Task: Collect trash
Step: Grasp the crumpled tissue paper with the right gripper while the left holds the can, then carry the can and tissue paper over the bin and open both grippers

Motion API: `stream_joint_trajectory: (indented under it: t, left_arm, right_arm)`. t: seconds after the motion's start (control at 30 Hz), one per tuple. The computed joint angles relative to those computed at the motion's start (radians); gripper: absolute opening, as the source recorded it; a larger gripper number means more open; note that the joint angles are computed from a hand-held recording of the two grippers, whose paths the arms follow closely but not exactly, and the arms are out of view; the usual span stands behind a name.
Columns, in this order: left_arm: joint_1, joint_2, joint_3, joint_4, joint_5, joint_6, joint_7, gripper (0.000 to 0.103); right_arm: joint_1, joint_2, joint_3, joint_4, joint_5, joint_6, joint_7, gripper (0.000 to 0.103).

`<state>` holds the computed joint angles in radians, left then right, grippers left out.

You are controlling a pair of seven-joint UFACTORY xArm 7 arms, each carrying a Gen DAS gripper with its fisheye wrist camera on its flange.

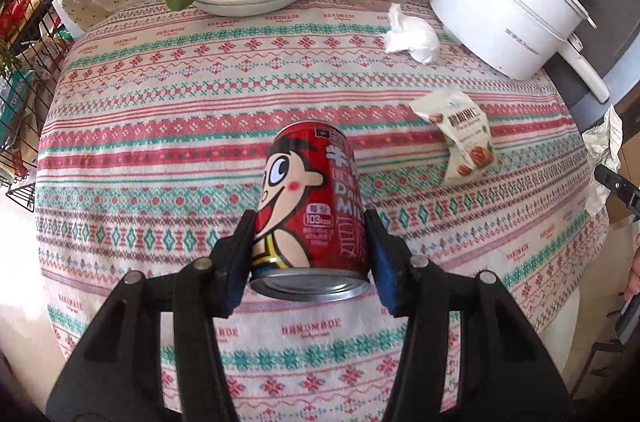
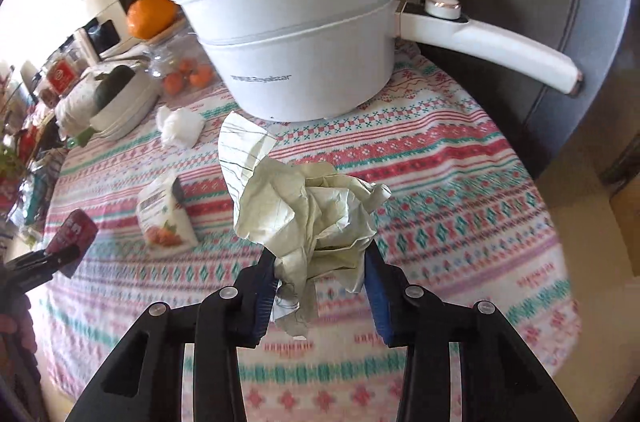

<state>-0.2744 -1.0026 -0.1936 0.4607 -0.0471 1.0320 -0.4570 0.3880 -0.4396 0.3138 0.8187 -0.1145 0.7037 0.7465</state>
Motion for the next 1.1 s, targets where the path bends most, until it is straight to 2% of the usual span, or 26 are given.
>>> stream_joint_trajectory:
  t: [0.13, 0.23, 0.4, 0.6, 0.7, 0.77, 0.93, 0.97, 1.1]
  left_arm:
    - [-0.071, -0.07, -0.034, -0.017, -0.069, 0.1, -0.054, 0.054]
    - [-0.119, -0.12, -0.059, -0.041, -0.103, 0.148, -0.084, 0.054]
    - [-0.174, -0.148, -0.102, -0.001, -0.129, 0.208, -0.12, 0.054]
    - [-0.243, -0.212, -0.146, 0.047, -0.194, 0.211, -0.175, 0.054]
    - [-0.283, -0.2, -0.181, 0.081, -0.241, 0.168, -0.186, 0.054]
    - [-0.312, -0.148, -0.214, 0.11, -0.276, 0.109, -0.185, 0.054]
    - [-0.395, 0.081, -0.278, 0.193, -0.314, -0.06, -0.151, 0.054]
    - [-0.412, 0.124, -0.273, 0.202, -0.313, -0.087, -0.136, 0.054]
    - [-0.491, 0.288, -0.31, 0.26, -0.299, -0.147, -0.129, 0.054]
  right_arm:
    - [0.047, -0.141, -0.011, -0.055, 0.053, 0.084, -0.026, 0.041]
    - [0.076, -0.227, -0.012, -0.09, 0.108, 0.142, -0.038, 0.041]
    - [0.116, -0.357, -0.001, -0.142, 0.189, 0.243, -0.034, 0.041]
    - [0.152, -0.513, 0.017, -0.211, 0.266, 0.32, 0.011, 0.041]
    - [0.17, -0.6, 0.018, -0.243, 0.3, 0.385, 0.036, 0.041]
    - [0.178, -0.665, 0.019, -0.264, 0.317, 0.43, 0.05, 0.042]
    - [0.18, -0.839, 0.015, -0.33, 0.346, 0.582, 0.085, 0.042]
    - [0.179, -0.872, 0.013, -0.343, 0.351, 0.616, 0.087, 0.042]
    - [0.169, -0.983, 0.006, -0.387, 0.362, 0.724, 0.075, 0.042]
